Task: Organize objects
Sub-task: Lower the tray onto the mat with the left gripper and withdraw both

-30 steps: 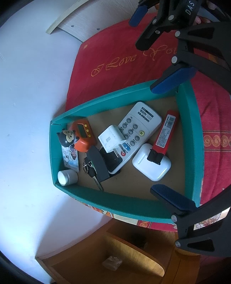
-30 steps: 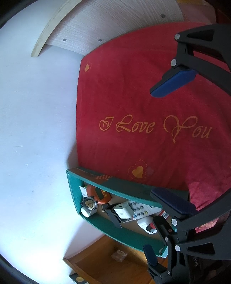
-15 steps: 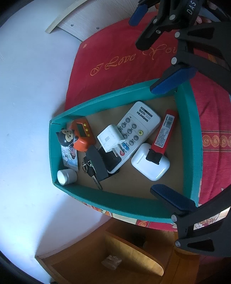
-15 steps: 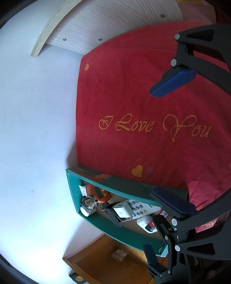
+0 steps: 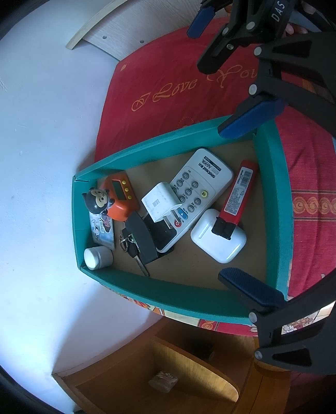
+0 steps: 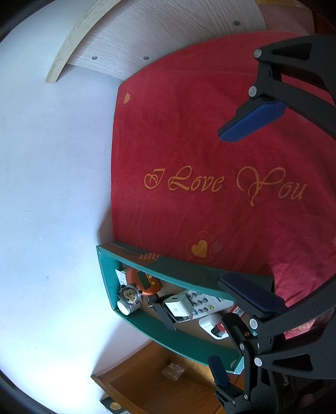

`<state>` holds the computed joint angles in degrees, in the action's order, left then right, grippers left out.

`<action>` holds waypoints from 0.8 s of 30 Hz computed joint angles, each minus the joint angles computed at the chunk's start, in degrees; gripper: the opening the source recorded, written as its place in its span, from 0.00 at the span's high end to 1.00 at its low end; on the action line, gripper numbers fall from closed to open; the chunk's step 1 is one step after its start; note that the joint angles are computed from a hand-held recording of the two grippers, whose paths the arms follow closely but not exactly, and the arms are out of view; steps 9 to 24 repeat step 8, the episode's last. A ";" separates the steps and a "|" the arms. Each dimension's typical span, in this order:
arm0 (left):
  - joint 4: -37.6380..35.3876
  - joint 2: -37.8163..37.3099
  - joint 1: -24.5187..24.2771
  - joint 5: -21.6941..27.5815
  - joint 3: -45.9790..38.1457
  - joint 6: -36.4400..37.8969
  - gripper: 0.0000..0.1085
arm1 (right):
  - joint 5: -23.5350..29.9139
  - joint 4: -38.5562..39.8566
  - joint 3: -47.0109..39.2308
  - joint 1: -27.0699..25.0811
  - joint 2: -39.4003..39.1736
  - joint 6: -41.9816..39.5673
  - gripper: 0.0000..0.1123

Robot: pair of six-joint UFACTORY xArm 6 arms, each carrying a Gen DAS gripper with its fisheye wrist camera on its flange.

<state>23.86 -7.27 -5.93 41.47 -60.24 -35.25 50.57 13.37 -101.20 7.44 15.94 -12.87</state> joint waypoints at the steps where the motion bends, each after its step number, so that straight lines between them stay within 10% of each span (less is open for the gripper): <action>1: -0.01 0.03 -0.02 0.04 -0.06 -0.01 0.07 | 0.03 -0.01 -0.04 0.00 0.03 0.00 0.08; 24: -0.03 0.05 -0.11 0.91 -0.60 0.21 0.07 | 0.09 0.05 -0.36 0.13 0.24 -0.31 0.08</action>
